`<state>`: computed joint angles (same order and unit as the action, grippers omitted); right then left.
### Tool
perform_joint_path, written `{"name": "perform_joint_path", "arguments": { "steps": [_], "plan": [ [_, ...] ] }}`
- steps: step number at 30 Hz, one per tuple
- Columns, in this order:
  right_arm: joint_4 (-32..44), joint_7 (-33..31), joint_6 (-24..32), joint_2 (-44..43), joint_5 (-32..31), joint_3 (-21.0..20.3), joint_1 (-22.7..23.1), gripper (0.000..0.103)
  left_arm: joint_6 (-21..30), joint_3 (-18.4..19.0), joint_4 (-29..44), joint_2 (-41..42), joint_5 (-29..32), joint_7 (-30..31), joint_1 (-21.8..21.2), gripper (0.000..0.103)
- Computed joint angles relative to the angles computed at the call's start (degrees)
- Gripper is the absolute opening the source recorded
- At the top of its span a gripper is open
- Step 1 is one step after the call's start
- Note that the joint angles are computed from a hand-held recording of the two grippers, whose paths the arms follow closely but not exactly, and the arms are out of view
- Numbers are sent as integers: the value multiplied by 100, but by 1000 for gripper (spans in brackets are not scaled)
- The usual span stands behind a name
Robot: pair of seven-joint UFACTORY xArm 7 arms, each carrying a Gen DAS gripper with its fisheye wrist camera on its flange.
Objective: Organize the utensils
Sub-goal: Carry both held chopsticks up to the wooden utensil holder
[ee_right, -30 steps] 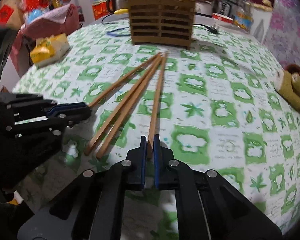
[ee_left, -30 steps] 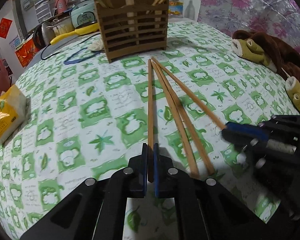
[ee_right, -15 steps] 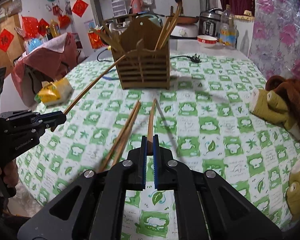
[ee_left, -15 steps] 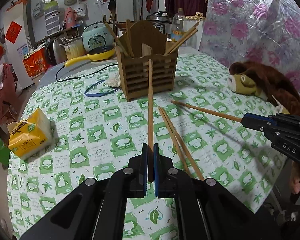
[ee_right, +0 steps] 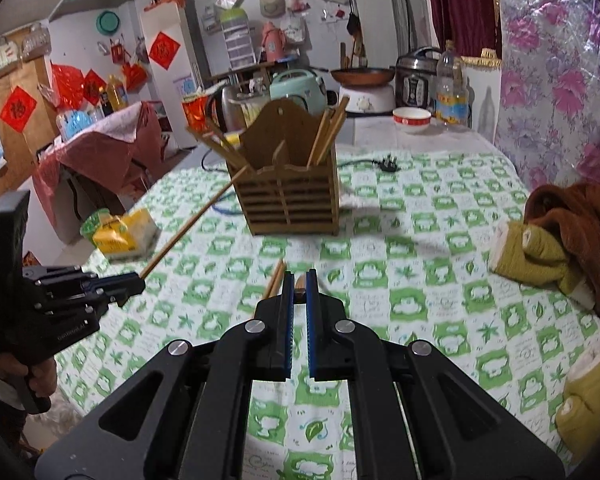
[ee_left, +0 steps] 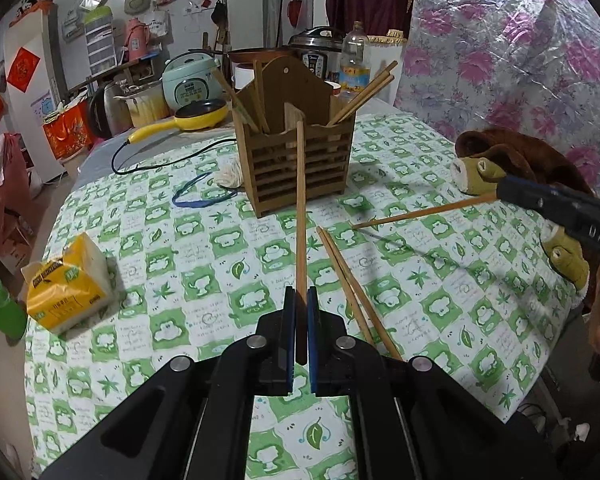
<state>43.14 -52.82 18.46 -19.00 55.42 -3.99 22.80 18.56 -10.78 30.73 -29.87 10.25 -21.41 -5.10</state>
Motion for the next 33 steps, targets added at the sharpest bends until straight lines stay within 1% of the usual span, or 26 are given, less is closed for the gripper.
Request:
{"name": "perform_joint_path", "arguments": {
  "steps": [3, 9, 15, 22, 27, 30, 33],
  "plan": [
    [147, -71, 26, 35, 96, -44, 10, 7, 98, 57, 56, -26, -8, 99, -49, 6],
    [412, -237, 96, 110, 350, -48, -31, 6, 188, 300, 120, -96, -279, 425, -272, 6],
    [603, -430, 155, 71, 578, -9, -93, 7, 336, 247, 374, -7, -251, 583, -158, 6],
    [974, -696, 241, 29, 905, -56, -104, 7, 583, 412, 841, 398, -444, 844, -204, 6],
    [1279, -863, 229, 121, 1124, 1, -123, 7, 807, 604, 1189, 745, -776, 1050, -288, 6],
    [1472, -969, 192, 248, 1254, 55, -140, 7, 832, 614, 1300, 860, -829, 1090, -251, 6],
    [1681, -909, 184, 475, 1245, 160, -222, 6, 891, 628, 1455, 1009, -863, 1157, -235, 6]
  ]
}}
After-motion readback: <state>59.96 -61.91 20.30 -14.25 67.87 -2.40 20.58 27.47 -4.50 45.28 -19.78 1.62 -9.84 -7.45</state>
